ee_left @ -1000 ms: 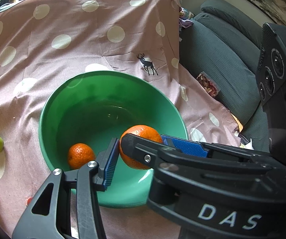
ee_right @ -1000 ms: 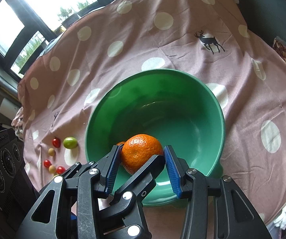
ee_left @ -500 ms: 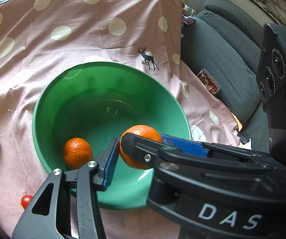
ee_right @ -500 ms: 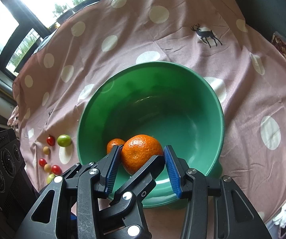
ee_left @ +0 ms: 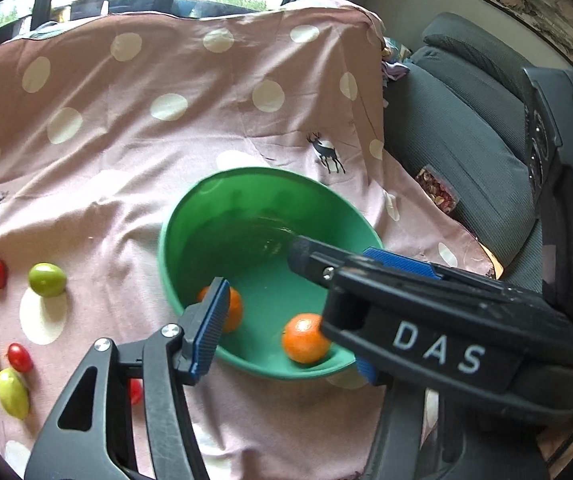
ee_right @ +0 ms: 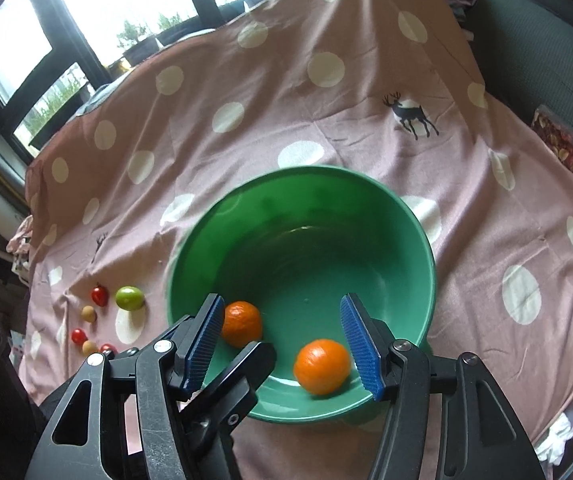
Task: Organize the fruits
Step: 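Move the right gripper back to the pale green pear-shaped fruit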
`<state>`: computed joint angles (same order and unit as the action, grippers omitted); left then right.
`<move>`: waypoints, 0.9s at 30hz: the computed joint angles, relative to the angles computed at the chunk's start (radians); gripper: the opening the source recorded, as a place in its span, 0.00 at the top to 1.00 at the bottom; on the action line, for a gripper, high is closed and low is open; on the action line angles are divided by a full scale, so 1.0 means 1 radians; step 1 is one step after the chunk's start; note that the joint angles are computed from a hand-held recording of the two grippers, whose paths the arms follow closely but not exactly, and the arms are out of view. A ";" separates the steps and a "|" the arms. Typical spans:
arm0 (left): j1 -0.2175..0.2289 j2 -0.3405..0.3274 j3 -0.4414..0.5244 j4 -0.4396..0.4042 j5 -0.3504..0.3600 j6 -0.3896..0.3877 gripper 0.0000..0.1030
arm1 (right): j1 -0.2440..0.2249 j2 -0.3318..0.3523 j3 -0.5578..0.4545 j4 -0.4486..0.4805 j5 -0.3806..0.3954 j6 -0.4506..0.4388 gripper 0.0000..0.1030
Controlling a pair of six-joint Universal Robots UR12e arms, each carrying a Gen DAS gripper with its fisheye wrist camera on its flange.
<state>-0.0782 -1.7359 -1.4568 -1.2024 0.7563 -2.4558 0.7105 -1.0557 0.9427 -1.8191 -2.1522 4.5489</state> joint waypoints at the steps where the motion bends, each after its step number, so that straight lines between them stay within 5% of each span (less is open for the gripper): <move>1: 0.013 0.004 -0.005 0.020 -0.004 -0.018 0.42 | 0.004 0.007 -0.011 -0.005 -0.020 -0.016 0.41; 5: 0.072 0.016 -0.022 0.108 0.009 -0.113 0.36 | 0.021 0.048 -0.076 -0.015 -0.091 -0.091 0.29; 11: 0.124 0.027 -0.052 0.248 0.208 -0.203 0.27 | 0.039 0.107 -0.145 -0.141 -0.119 -0.247 0.29; 17: 0.180 0.006 -0.072 0.258 0.275 -0.289 0.27 | 0.044 0.209 -0.295 -0.111 -0.068 -0.340 0.29; 22: 0.181 -0.015 -0.082 0.288 0.352 -0.292 0.27 | 0.036 0.278 -0.376 -0.121 0.043 -0.395 0.29; 27: 0.187 -0.042 -0.072 0.225 0.380 -0.302 0.31 | 0.026 0.370 -0.510 0.040 0.135 -0.379 0.29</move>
